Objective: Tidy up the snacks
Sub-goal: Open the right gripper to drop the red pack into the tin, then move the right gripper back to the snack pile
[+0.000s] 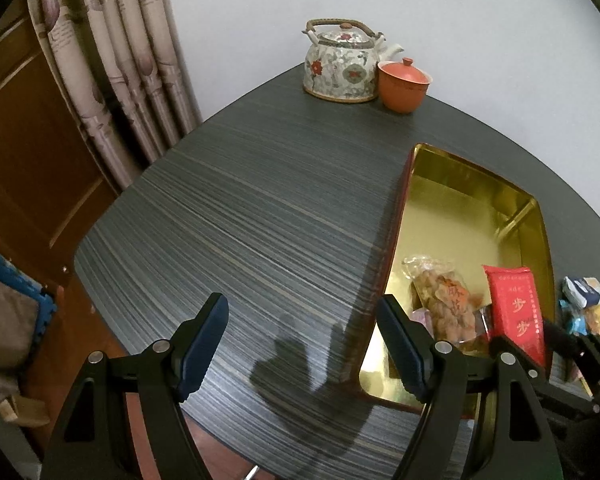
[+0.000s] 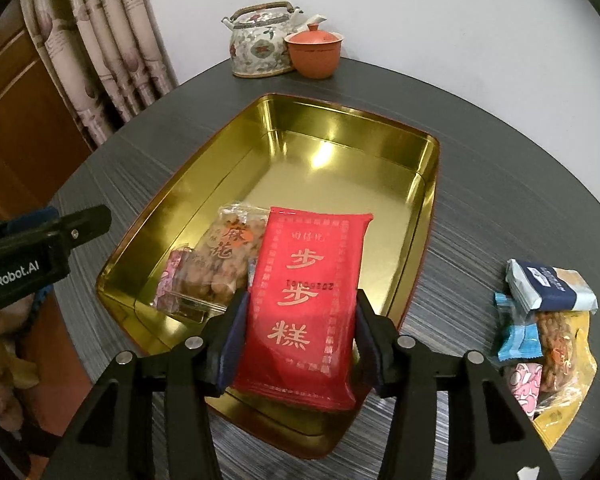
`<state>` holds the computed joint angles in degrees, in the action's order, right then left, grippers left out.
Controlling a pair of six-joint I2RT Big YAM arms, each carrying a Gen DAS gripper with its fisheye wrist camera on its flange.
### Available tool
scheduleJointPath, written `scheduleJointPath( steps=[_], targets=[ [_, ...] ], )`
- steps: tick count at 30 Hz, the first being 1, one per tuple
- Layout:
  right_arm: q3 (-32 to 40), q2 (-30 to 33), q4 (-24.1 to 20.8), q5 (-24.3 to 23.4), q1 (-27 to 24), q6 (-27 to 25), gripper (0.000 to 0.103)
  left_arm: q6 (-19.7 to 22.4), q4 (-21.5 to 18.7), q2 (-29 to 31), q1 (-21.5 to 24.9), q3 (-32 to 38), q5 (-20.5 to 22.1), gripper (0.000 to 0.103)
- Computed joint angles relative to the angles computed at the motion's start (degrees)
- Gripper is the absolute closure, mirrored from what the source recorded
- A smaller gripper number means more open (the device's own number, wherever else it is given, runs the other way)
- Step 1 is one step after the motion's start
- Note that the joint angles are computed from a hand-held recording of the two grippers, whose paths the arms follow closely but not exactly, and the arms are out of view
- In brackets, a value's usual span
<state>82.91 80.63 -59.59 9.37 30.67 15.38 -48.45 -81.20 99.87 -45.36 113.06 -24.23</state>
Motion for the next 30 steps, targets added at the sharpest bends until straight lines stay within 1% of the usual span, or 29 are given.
scheduleJointPath(
  steps=[3, 6, 8, 13, 17, 19, 22, 26, 30],
  targets=[
    [-0.99, -1.3, 0.8, 0.34, -0.02, 0.4, 0.049, 0.32, 0.05, 0.09, -0.21, 0.19, -0.38, 0.026],
    [-2.0, -3.08, 1.71, 0.84, -0.07, 0.68, 0.049, 0.89, 0.48, 0.3, -0.34, 0.53, -0.52, 0.026],
    [-2.42, -4.12, 1.69, 1.4, -0.15, 0.56, 0.048, 1.05, 0.42, 0.3, -0.5, 0.58, -0.7, 0.026],
    [-5.79, -9.5, 0.91, 3.66, -1.82, 0.35, 0.048, 0.72, -0.1, 0.53, -0.6, 0.94, -0.84, 0.026],
    [-8.83, -14.3, -1.38, 5.14, -5.52, 0.23, 0.048, 0.79, -0.3, 0.74, -0.83, 1.22, -1.04, 0.026],
    [-10.43, -16.77, -2.73, 5.96, -8.21, 0.29, 0.044, 0.9, -0.34, 0.76, -1.04, 1.24, -1.25, 0.026],
    [-13.12, -20.15, -4.32, 6.94, -12.9, 0.29, 0.041, 1.37, -0.44, 0.9, -1.28, 1.44, -1.57, 0.026],
    [-16.72, -22.81, -5.75, 6.42, -18.79, -0.1, 0.04, 2.3, -0.14, 0.94, -1.58, 1.6, -1.37, 0.026],
    [-19.02, -23.2, -5.73, 4.86, -22.31, 0.41, 0.035, 3.54, 0.43, 1.05, -1.81, 1.73, -1.2, 0.026]
  ],
)
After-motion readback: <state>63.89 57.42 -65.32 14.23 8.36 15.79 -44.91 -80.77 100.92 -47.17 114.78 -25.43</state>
